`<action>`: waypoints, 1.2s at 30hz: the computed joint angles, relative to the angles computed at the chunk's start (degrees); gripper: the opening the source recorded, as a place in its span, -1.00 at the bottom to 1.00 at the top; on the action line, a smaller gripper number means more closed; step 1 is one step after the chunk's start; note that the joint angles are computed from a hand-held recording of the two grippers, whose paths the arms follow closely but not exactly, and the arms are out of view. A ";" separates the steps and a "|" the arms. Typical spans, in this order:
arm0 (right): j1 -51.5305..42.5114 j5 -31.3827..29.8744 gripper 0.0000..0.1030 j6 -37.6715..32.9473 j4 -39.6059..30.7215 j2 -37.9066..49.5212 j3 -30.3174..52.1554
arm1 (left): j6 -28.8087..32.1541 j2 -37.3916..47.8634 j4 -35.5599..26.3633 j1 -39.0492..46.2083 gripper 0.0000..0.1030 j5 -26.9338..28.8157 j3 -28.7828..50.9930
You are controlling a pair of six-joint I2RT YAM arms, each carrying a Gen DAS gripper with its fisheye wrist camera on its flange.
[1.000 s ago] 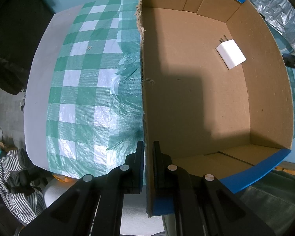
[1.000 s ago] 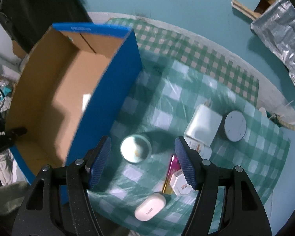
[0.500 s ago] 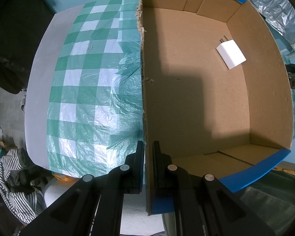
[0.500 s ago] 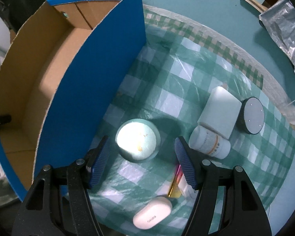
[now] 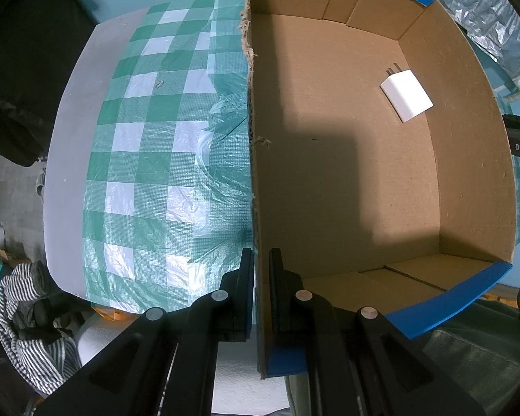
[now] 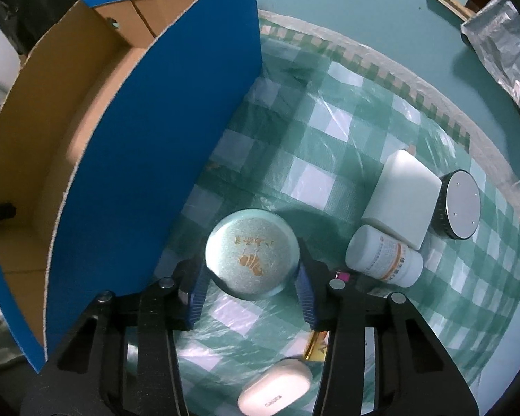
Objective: Organize rigid objects
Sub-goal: 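Move the right gripper to the green tin and grasp it, then carry the green tin into the box and release it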
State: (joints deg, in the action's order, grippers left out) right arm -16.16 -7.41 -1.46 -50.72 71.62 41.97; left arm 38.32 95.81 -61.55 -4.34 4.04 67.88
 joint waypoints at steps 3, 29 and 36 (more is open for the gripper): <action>-0.36 -0.25 -0.13 -0.05 -1.21 -0.68 1.05 | 0.06 0.01 0.01 -0.08 -0.84 -0.03 0.00; 1.15 -0.88 -0.13 -0.71 -16.14 0.79 21.95 | -0.09 -0.26 0.16 -0.36 -0.84 -0.03 -0.25; 2.52 -0.91 -0.13 -0.73 -16.55 4.22 27.64 | -0.06 -0.19 0.12 -0.37 -0.84 -0.01 -0.16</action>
